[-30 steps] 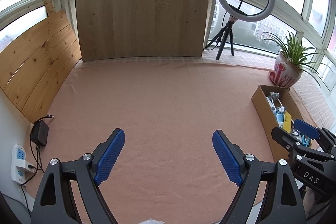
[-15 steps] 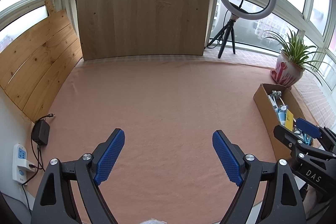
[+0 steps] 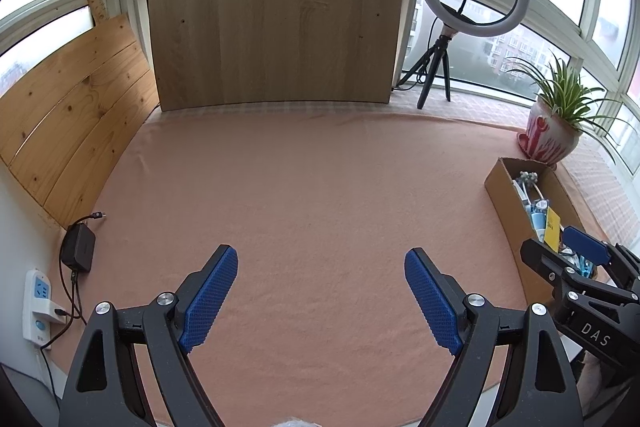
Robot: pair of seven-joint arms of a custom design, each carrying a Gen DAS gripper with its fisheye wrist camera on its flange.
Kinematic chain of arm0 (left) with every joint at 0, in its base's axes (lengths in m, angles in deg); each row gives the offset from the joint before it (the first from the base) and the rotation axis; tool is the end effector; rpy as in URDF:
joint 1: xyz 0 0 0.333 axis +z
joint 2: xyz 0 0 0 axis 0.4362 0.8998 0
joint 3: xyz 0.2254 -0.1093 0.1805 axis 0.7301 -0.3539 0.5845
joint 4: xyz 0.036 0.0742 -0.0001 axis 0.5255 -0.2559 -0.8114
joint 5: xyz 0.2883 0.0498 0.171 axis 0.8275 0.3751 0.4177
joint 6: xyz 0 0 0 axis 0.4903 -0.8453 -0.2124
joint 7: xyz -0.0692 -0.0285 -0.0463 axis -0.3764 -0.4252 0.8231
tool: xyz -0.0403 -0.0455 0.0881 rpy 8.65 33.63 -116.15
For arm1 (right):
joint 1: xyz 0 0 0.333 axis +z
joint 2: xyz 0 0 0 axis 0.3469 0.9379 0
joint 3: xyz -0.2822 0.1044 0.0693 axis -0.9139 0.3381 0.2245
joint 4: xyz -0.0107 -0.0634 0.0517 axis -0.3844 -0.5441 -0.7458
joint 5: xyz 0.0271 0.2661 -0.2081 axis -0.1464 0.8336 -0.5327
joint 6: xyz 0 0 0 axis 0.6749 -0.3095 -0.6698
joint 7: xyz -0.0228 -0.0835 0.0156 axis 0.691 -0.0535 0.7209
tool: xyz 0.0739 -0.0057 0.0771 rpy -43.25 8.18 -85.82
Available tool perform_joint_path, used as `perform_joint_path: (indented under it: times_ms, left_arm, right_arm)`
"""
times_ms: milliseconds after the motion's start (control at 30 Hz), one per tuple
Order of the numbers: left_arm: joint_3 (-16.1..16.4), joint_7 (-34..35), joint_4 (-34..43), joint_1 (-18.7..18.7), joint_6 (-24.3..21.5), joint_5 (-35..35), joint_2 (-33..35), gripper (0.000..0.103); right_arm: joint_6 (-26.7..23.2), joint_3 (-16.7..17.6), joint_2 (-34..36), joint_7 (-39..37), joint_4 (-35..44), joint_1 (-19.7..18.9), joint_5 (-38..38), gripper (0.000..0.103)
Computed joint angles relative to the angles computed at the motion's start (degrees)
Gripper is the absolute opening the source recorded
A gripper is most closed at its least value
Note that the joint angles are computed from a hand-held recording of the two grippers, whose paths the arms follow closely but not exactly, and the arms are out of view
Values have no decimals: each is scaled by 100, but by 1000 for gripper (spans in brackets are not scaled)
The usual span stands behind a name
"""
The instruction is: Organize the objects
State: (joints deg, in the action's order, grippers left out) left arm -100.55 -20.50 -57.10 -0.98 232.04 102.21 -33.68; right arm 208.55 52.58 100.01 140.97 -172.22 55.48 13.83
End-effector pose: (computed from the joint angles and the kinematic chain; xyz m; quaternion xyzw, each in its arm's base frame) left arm 0.4988 -0.3860 0.4320 -0.6620 0.6572 -0.2756 0.2321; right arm 0.4973 0.4051 0.4184 -0.6556 0.6591 -0.2388 0.2805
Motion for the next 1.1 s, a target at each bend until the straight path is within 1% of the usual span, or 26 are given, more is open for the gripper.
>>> perform_joint_path:
  times_ms: [633,1100]
  left_arm:
    - [4,-7,31,-15,8,-29,29,88]
    - [20,80,163,1,19,-196,201,88]
  right_arm:
    - [-9,2,-9,-35,-11,-32,45,71]
    - [-4,3,67,-139,52,-52,131,71]
